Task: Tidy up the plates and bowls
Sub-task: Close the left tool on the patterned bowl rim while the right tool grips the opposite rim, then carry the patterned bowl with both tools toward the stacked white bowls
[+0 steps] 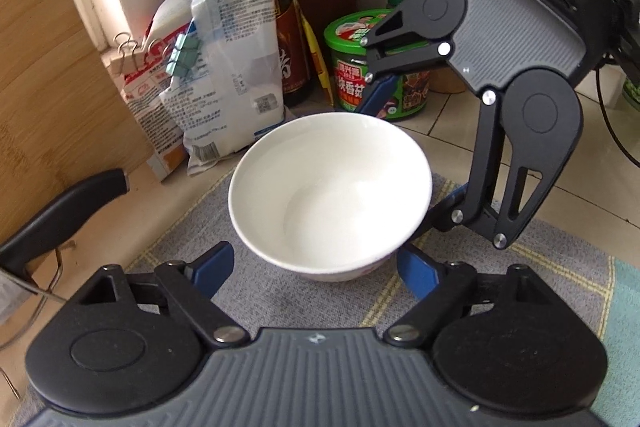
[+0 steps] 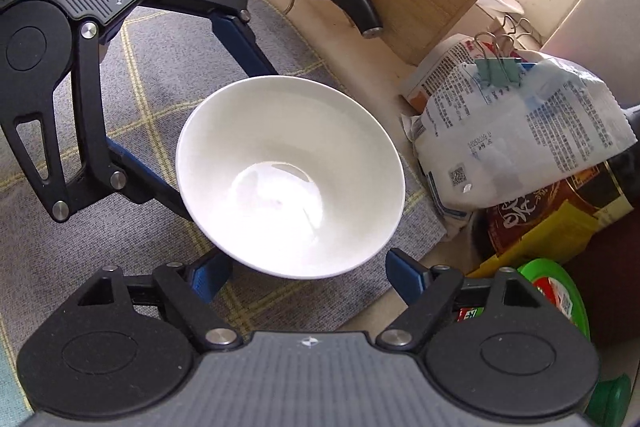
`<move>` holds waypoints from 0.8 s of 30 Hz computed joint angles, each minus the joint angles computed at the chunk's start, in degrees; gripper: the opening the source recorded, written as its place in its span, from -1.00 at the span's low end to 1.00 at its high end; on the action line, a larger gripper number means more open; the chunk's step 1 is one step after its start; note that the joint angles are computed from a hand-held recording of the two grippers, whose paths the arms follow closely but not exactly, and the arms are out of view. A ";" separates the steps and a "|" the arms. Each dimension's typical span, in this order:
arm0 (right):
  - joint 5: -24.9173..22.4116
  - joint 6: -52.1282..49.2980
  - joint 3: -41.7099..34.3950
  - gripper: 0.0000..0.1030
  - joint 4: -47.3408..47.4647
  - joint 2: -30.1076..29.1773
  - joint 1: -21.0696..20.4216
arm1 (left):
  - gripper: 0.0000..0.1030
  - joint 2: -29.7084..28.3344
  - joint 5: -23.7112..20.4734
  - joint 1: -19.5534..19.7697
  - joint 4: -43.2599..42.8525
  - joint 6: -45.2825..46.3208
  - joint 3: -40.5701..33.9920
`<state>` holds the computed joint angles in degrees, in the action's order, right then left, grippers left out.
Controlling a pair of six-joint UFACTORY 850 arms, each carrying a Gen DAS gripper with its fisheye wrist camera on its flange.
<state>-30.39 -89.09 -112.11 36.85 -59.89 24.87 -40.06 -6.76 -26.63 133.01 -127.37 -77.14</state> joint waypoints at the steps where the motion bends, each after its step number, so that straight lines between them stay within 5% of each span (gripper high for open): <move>1: -0.35 -0.01 -0.57 0.67 -0.12 -0.35 0.04 | 0.70 -0.01 0.15 0.06 4.56 -3.86 -0.02; 24: 6.07 -13.75 9.53 0.49 9.80 6.54 1.18 | 0.70 3.26 -3.94 -1.56 -2.08 3.24 3.85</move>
